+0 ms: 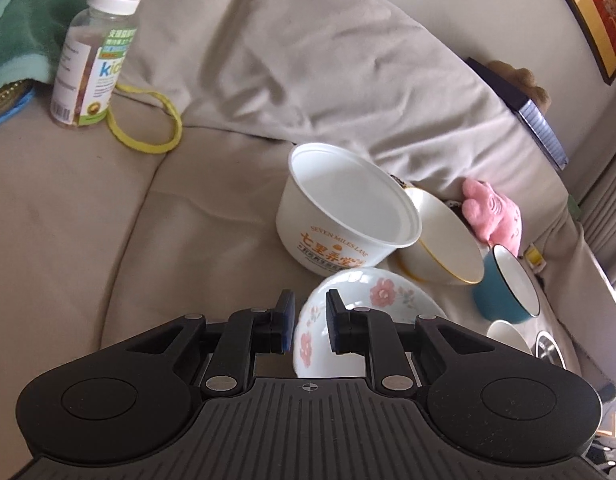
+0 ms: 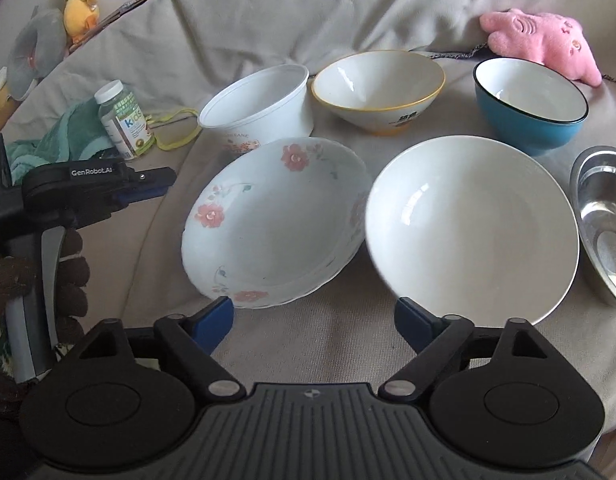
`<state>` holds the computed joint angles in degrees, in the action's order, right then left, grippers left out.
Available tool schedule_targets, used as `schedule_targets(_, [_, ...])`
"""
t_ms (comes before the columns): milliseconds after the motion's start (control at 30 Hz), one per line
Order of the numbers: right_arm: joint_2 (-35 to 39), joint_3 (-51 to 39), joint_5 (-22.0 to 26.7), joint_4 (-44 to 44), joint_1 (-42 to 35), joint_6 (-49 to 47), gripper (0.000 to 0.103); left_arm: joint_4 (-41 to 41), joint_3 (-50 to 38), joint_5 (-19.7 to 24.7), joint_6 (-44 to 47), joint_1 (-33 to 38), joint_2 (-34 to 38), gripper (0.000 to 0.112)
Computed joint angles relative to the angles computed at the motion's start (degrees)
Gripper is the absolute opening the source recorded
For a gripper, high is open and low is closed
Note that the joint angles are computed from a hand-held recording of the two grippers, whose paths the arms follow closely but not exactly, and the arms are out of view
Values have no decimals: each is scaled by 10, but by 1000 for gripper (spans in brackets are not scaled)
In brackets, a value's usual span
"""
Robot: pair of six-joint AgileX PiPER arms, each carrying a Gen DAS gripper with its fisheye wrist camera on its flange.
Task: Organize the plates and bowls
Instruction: 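Move both grippers toward the rim of the large white bowl, then grasp the large white bowl rim with the right gripper while the left gripper grasps it too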
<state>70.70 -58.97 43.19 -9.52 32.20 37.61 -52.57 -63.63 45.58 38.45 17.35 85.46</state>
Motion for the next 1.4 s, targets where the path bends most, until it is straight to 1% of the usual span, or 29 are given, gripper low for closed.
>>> schedule_targets(100, [-11, -11, 17, -33, -26, 5, 76, -60, -8, 79, 65, 14, -8, 19])
schedule_targets(167, [-32, -2, 22, -32, -62, -3, 72, -85, -12, 115, 89, -12, -20, 19])
schedule_targets(233, [-60, 14, 29, -16, -105, -20, 63, -76, -36, 136, 77, -67, -10, 19])
schedule_targets(300, [-90, 39, 30, 12, -146, -41, 62, -38, -73, 125, 59, -136, 2, 19])
schedule_targets(367, [-114, 69, 27, 67, -201, -87, 60, 47, -138, 98, -1, -219, 29, 19])
schedule_targets(433, [-131, 97, 22, 141, -264, -154, 59, 144, -230, 107, -91, -278, 81, 19])
schedule_targets(533, [-152, 138, 17, 226, -348, -235, 59, 265, -370, 138, -173, -344, 172, 19])
schedule_targets(567, [-152, 148, 20, 260, -375, -269, 59, 306, -401, 142, -195, -362, 196, 19])
schedule_targets(600, [-150, 156, 24, 300, -402, -309, 59, 326, -415, 140, -205, -373, 211, 19])
schedule_targets(667, [-145, 173, 19, 349, -433, -360, 59, 320, -412, 129, -197, -373, 229, 19])
schedule_targets(733, [-131, 187, 0, 378, -436, -380, 59, 333, -426, 141, -203, -376, 250, 19])
schedule_targets(833, [-98, 202, -8, 462, -459, -445, 59, 314, -426, 134, -196, -371, 266, 20])
schedule_targets(933, [-69, 212, -27, 502, -448, -466, 59, 306, -433, 141, -197, -372, 285, 22])
schedule_targets(967, [-61, 215, -27, 523, -448, -483, 59, 303, -433, 143, -196, -373, 290, 22])
schedule_targets(1000, [-54, 218, -21, 547, -448, -501, 59, 290, -432, 148, -193, -370, 293, 24])
schedule_targets(1067, [-42, 221, -7, 594, -460, -548, 59, 263, -428, 153, -190, -364, 295, 42])
schedule_targets(1100, [-44, 221, -6, 607, -463, -564, 58, 256, -427, 154, -192, -364, 294, 44])
schedule_targets(1200, [-45, 208, -3, 591, -465, -566, 58, 266, -431, 164, -212, -372, 290, 54])
schedule_targets(1267, [-41, 206, 5, 600, -485, -589, 59, 268, -421, 160, -216, -381, 285, 67])
schedule_targets(1333, [-39, 203, 14, 606, -512, -610, 59, 269, -407, 151, -213, -392, 277, 75])
schedule_targets(1400, [-43, 203, 9, 603, -537, -628, 59, 279, -393, 142, -215, -406, 270, 76])
